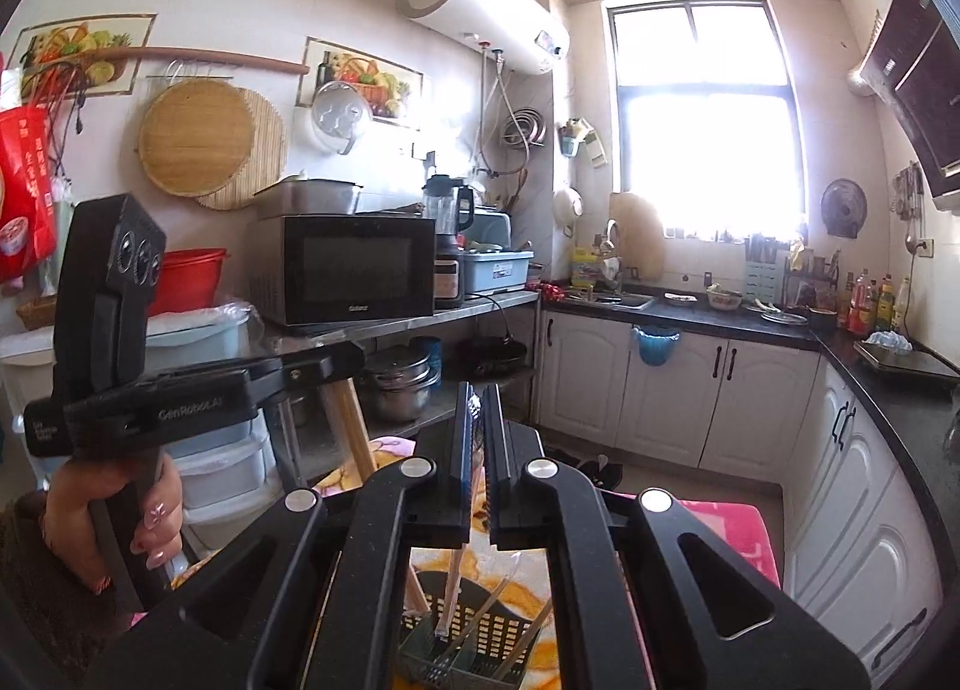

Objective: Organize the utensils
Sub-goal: 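Lower both chopsticks into the caddy and open both tools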

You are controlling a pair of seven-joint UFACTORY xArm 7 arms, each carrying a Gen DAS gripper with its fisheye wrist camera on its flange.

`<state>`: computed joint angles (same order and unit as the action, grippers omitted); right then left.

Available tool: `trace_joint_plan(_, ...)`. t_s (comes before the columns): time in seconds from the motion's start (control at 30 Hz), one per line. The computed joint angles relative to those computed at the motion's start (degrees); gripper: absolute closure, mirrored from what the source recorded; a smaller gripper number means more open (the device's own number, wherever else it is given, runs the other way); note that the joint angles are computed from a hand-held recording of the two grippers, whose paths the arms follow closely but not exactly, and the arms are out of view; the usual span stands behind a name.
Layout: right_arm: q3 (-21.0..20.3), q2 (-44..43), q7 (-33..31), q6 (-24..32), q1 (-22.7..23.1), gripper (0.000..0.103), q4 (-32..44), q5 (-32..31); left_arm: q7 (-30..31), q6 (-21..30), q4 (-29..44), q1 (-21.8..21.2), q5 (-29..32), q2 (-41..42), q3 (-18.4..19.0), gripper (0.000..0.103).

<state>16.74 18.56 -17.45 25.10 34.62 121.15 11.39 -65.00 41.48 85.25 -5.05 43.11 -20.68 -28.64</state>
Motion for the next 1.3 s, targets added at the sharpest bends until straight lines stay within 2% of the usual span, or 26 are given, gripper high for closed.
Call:
trace_joint_plan(0.1, -0.8, 1.6, 1.3, 1.1, 0.6, 0.099, 1.9, -1.2, -0.7, 0.5, -0.2, 0.3, 0.9, 0.7, -0.3, 0.101)
trace_joint_plan(0.3, -2.6, 3.4, 3.9, 1.4, 1.8, 0.099, 1.8, -4.7, -3.4, -1.8, -4.0, -0.8, 1.1, 1.2, 1.3, 0.101)
trace_joint_plan(0.4, -3.0, 4.2, 4.7, 1.6, 2.0, 0.099, 1.1, -6.0, -4.8, -1.2, -5.4, -1.0, 2.3, 1.6, 1.2, 0.101)
trace_joint_plan(0.6, -4.2, 6.5, 7.0, 2.2, 3.3, 0.099, 1.4, -8.8, -6.5, -2.4, -8.4, -2.8, 2.2, 2.5, 3.1, 0.101)
trace_joint_plan(1.0, -4.3, 8.6, 9.6, 2.5, 3.5, 0.099, -0.3, -10.2, -8.4, -3.3, -12.5, -4.8, 1.5, 3.0, 5.3, 0.101)
trace_joint_plan(1.3, -5.2, 10.8, 12.1, 5.3, 4.0, 0.099, 2.1, -10.9, -7.5, -2.3, -12.9, -6.4, 0.5, 4.1, 6.1, 0.101)
